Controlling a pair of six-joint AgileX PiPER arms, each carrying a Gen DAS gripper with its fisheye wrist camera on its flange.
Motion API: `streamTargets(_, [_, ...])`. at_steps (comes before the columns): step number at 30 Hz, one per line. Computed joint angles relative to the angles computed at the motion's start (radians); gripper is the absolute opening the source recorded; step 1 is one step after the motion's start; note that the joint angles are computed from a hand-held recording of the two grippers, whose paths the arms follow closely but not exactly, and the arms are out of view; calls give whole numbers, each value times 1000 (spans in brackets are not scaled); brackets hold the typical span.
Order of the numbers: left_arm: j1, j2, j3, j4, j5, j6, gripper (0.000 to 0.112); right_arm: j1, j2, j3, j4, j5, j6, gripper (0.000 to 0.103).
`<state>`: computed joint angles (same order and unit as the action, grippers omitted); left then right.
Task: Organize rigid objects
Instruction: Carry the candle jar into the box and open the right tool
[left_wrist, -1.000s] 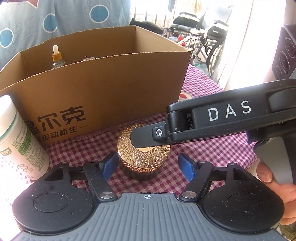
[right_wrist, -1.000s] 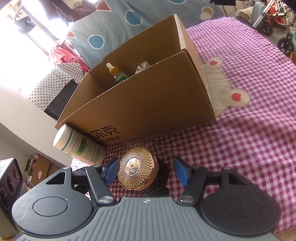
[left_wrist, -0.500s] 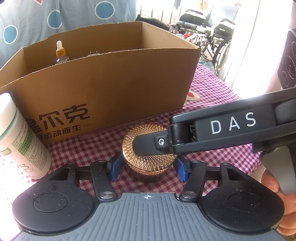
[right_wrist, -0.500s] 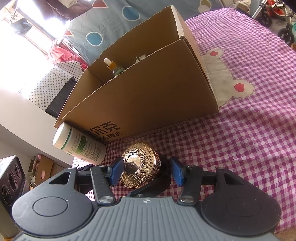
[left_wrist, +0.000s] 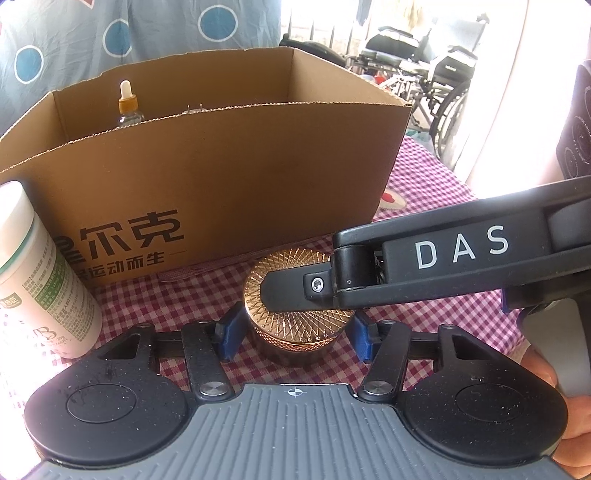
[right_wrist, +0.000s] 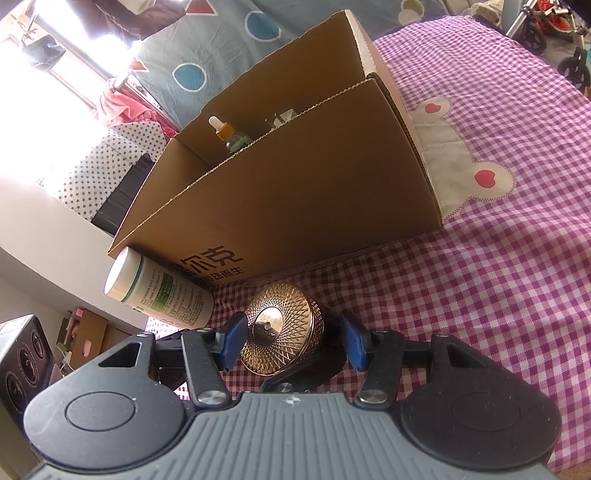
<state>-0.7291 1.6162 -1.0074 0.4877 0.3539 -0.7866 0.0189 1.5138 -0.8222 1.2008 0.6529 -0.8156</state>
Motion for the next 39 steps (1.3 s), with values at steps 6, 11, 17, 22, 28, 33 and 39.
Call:
streamTargets(6, [-5, -13, 3, 14, 9, -34, 56, 7, -15, -2, -18, -10, 4, 53])
streamTargets(11, [-28, -47, 22, 96, 16, -128, 56, 15, -58, 15, -24, -23, 11, 52])
streamTargets(17, [-86, -128, 16, 252, 82, -261, 56, 18, -185, 25, -68, -23, 60, 52])
streamTargets(22, [-95, -146, -92, 307, 148, -245, 56, 18, -252, -61, -118, -16, 106, 53])
streamTargets(28, [5, -15, -358, 73, 169, 19, 56, 8, -132, -317, -241, 14, 180, 53])
streamTargets(33, [106, 180, -615, -189, 239, 218, 56, -13, 119, -627, -363, 126, 283, 53])
streamTargets(39, [218, 402, -901, -474, 409, 391, 56, 4, 428, -1021, -551, 290, 431, 52])
